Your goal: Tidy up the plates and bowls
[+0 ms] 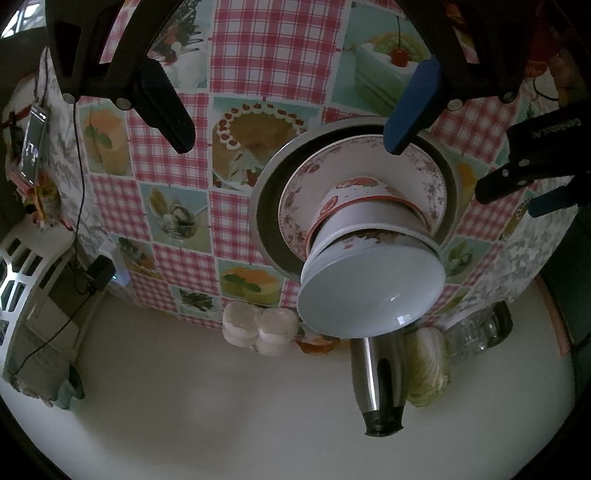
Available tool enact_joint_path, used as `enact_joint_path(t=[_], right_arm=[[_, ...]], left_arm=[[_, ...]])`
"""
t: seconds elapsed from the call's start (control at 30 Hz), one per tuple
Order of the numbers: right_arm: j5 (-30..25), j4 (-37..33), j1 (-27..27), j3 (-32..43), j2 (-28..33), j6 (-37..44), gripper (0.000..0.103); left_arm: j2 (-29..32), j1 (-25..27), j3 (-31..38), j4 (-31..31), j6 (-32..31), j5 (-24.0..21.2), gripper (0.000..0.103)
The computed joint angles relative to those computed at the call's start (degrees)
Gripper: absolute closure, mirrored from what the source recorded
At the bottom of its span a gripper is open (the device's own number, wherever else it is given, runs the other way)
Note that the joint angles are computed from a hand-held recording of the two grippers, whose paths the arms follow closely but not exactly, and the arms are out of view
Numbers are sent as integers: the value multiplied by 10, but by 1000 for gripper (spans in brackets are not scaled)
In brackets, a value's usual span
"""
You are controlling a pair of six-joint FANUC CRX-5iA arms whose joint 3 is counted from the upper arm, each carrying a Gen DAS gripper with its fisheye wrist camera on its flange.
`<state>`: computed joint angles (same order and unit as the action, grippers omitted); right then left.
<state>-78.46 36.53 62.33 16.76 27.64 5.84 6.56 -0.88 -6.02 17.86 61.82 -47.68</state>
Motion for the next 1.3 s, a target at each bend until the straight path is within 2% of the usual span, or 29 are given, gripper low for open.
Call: enact_joint_path(t=[1.3], right_arm=[[1,-1,-1,-2,-1,-1,0]], left_arm=[[-9,-1,-2,-22,32,12,6]])
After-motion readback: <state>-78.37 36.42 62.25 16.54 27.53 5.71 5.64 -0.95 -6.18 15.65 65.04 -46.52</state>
